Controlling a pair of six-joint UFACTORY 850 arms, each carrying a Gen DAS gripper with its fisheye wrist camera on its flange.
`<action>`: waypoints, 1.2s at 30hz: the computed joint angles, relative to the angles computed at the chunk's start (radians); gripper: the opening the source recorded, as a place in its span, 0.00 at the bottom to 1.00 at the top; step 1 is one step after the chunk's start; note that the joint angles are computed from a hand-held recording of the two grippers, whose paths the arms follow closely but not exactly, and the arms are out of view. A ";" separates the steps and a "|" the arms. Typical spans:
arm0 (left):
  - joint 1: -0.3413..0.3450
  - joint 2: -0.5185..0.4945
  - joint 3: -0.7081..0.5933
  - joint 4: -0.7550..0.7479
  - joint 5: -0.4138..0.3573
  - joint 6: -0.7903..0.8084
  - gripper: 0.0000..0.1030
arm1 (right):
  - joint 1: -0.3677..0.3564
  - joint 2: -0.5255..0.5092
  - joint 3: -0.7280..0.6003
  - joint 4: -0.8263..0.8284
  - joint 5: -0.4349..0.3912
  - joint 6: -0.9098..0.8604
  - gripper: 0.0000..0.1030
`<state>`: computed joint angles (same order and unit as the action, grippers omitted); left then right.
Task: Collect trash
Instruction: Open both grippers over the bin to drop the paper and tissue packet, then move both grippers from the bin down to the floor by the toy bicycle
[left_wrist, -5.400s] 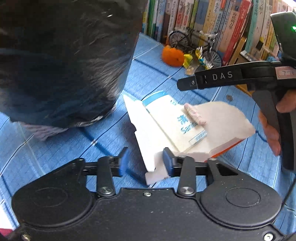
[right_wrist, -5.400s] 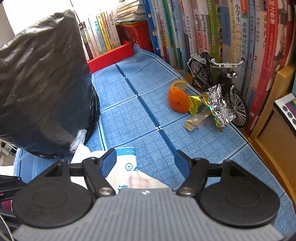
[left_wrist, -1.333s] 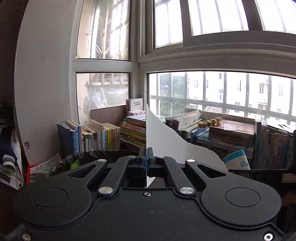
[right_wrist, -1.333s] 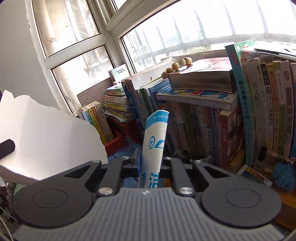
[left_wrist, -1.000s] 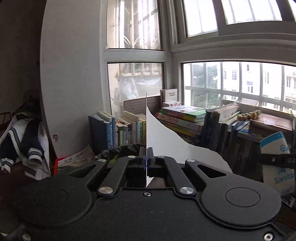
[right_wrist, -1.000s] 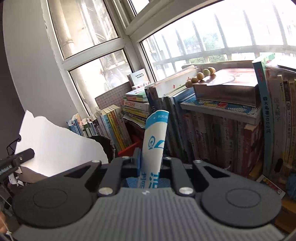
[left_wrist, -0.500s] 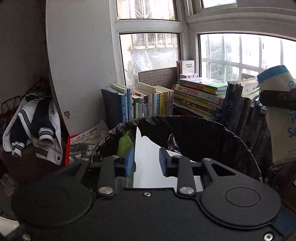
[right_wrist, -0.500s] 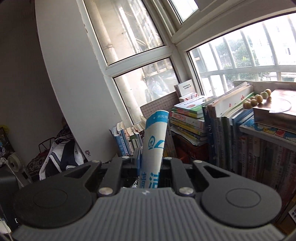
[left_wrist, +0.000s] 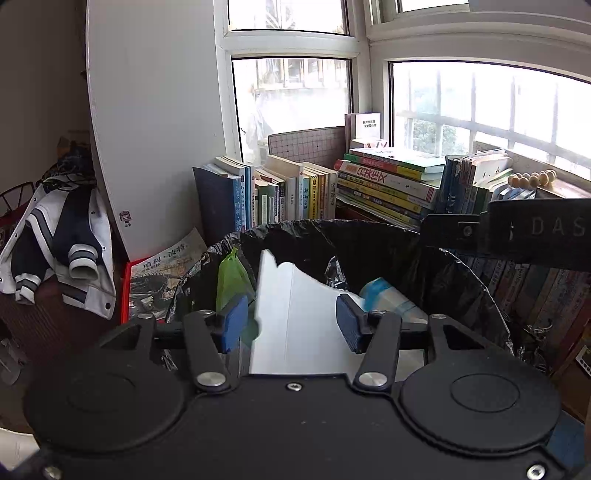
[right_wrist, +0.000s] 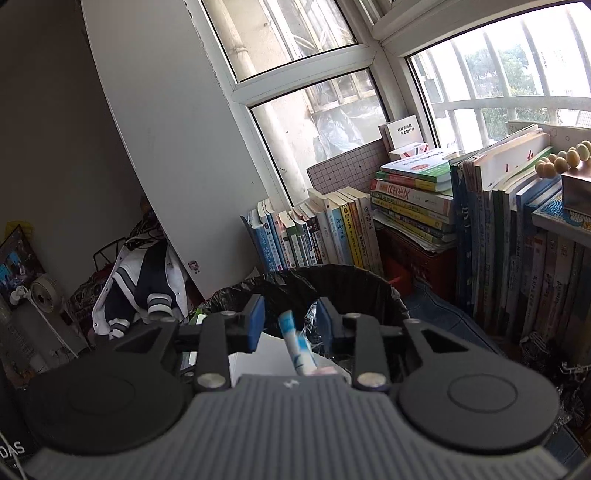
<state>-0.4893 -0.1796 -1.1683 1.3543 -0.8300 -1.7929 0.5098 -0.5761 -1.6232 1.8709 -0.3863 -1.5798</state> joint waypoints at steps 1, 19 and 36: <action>0.000 0.001 0.000 -0.002 0.004 0.001 0.51 | 0.000 0.001 0.003 -0.003 0.001 0.001 0.49; -0.010 0.046 0.023 0.033 0.169 -0.024 0.66 | -0.014 0.108 0.135 0.256 0.089 -0.290 0.61; -0.062 0.048 0.003 0.171 0.344 -0.048 0.79 | -0.086 0.176 0.252 0.837 0.152 -0.805 0.72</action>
